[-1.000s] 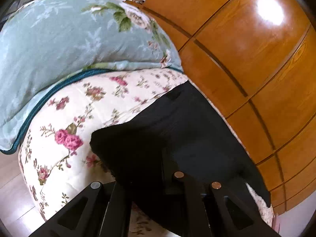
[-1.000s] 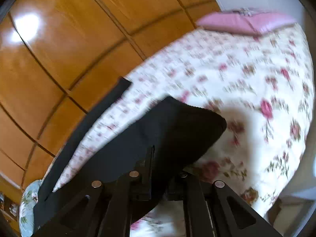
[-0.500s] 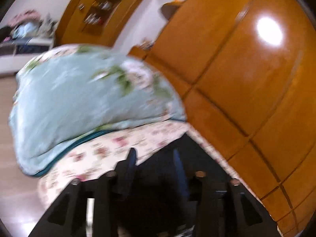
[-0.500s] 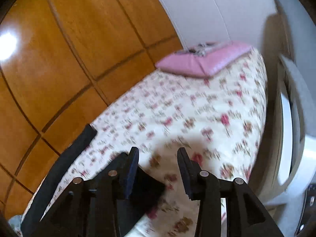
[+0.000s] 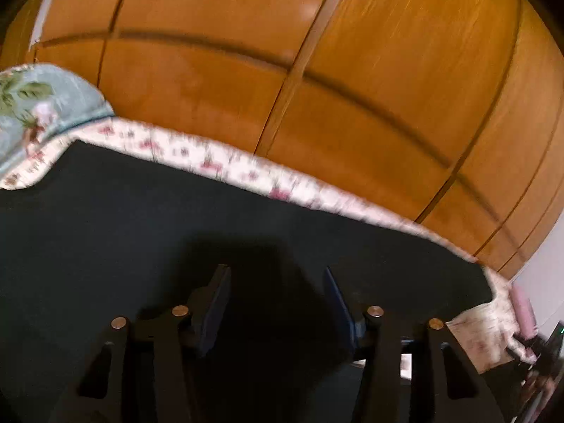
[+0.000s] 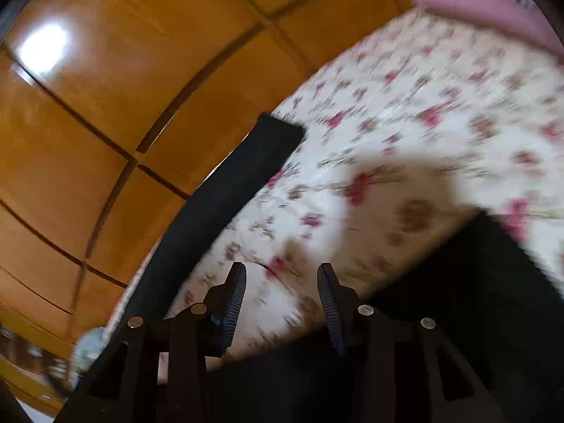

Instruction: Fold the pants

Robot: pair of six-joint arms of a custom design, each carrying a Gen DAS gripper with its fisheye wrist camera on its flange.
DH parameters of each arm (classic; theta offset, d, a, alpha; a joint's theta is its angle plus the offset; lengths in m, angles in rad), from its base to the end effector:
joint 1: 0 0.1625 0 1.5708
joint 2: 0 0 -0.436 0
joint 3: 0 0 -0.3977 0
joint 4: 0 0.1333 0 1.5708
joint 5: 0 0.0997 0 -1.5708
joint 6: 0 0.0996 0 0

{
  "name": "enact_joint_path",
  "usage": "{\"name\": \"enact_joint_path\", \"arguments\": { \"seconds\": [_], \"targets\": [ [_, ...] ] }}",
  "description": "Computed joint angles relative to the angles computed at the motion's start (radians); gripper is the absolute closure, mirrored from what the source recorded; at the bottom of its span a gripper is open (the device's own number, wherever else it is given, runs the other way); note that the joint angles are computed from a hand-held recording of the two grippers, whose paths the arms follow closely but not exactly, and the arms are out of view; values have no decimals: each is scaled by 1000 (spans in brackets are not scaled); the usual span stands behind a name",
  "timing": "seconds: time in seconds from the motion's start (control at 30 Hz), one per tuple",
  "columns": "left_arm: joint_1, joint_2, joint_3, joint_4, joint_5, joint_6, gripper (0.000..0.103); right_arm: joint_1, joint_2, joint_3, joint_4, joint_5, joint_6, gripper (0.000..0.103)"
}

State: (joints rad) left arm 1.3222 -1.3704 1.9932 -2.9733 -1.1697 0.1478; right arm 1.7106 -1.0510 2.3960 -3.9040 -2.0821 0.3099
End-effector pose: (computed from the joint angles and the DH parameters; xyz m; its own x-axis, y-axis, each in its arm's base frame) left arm 0.0328 -0.5708 0.3627 -0.9236 0.0624 -0.3781 0.3144 0.6876 -0.6545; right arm 0.1441 -0.4170 0.1888 -0.9001 0.4358 0.0017 0.2077 0.4325 -0.8774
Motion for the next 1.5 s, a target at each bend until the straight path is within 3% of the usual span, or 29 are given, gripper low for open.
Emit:
{"name": "enact_joint_path", "arguments": {
  "seconds": [0.1, 0.3, 0.47, 0.53, 0.6, 0.63, 0.73, 0.9, 1.03, 1.23, 1.37, 1.43, 1.5],
  "targets": [
    [35, 22, -33, 87, -29, -58, 50, -28, 13, -73, 63, 44, -6, 60],
    [32, 15, -8, 52, -51, -26, 43, -77, 54, -236, 183, 38, -14, 60],
    [46, 25, -24, 53, -80, -13, 42, -124, 95, -305, 142, 85, 47, 60],
    [48, 28, -26, 52, -91, -14, 42, -123, 115, -328, 124, 61, 57, 69],
    [50, 27, -27, 53, -102, -20, 42, -118, 116, -347, 160, 41, 49, 89],
    [52, 27, -29, 56, -106, -22, 42, -116, 113, -351, 172, 39, 44, 89],
    [53, 22, -29, 62, -116, -28, 43, -90, 113, -353, 145, 6, 3, 91],
    [65, 13, -33, 78, -153, -36, 43, -10, 88, -320, 116, -124, -69, 92],
    [77, 0, -36, 115, -201, -42, 44, 15, 48, -264, 82, -193, -68, 92],
    [83, -14, -37, 160, -240, -37, 44, -12, -5, -137, 73, -203, 40, 93],
    [80, -12, -39, 165, -229, -38, 43, -81, -6, -66, -20, -110, 73, 93],
    [80, -12, -39, 166, -228, -39, 43, -85, -10, -59, -27, -100, 64, 89],
    [81, -11, -39, 165, -227, -39, 42, -65, -15, -55, -23, -129, 74, 78]
  ]
}}
